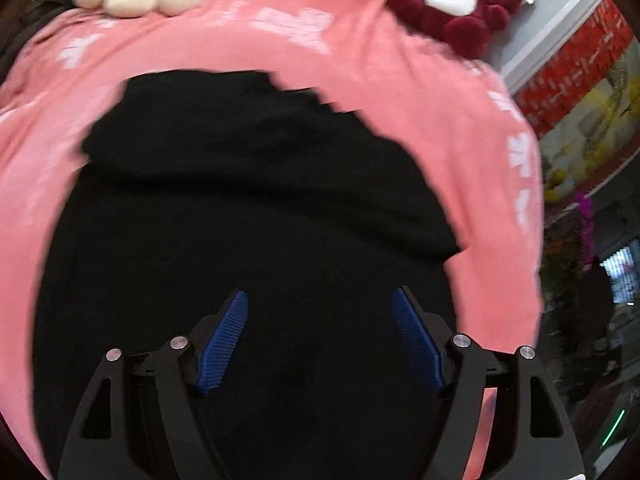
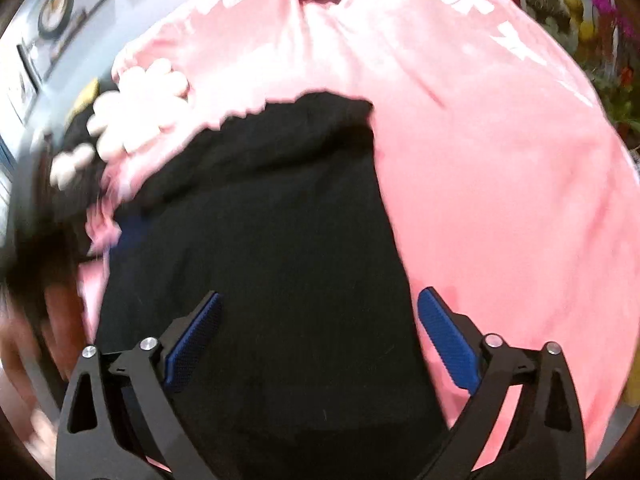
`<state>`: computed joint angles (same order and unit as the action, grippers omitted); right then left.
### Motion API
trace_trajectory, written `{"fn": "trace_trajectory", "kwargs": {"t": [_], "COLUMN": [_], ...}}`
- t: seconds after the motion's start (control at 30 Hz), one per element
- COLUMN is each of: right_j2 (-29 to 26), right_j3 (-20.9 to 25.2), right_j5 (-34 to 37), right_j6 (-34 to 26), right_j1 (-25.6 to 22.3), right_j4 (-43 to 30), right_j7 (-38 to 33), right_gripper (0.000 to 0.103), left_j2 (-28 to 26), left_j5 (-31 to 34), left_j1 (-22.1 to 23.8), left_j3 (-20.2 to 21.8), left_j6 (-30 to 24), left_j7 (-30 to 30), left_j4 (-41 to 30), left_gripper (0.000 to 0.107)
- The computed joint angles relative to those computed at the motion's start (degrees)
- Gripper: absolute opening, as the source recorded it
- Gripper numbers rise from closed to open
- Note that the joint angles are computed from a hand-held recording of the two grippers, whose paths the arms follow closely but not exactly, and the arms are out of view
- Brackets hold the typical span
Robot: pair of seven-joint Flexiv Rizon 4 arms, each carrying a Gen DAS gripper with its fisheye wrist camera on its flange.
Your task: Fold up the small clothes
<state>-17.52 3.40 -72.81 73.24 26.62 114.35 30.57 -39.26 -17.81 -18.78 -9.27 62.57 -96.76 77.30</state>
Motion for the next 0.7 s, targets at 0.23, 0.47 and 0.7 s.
{"fn": "trace_trajectory", "kwargs": {"t": [0.23,0.47,0.7], "right_j2": [-13.9,-27.0,-21.1], "right_j3": [3.2,7.4,-5.3], "right_j5": [23.3,39.9,36.3], "right_j6": [-1.4,-16.4,-4.6], "right_j1": [-4.7,-4.7,2.7], "right_j4": [-21.2,-41.1,-35.5], "right_j7": [-29.7,-46.9,-42.4], "right_gripper": [0.073,0.051,0.005], "left_j2": [8.2,11.2,12.4], "left_j5": [1.2,-2.8,-4.0], "left_j1": [2.7,5.7,6.8], "left_j3": [2.0,-1.2,-1.9], "left_j6": [3.5,7.3,9.5], "left_j7": [-0.2,4.0,9.4], "left_j4": [14.5,22.3,24.9], "left_gripper": [0.074,0.075,0.076]}}
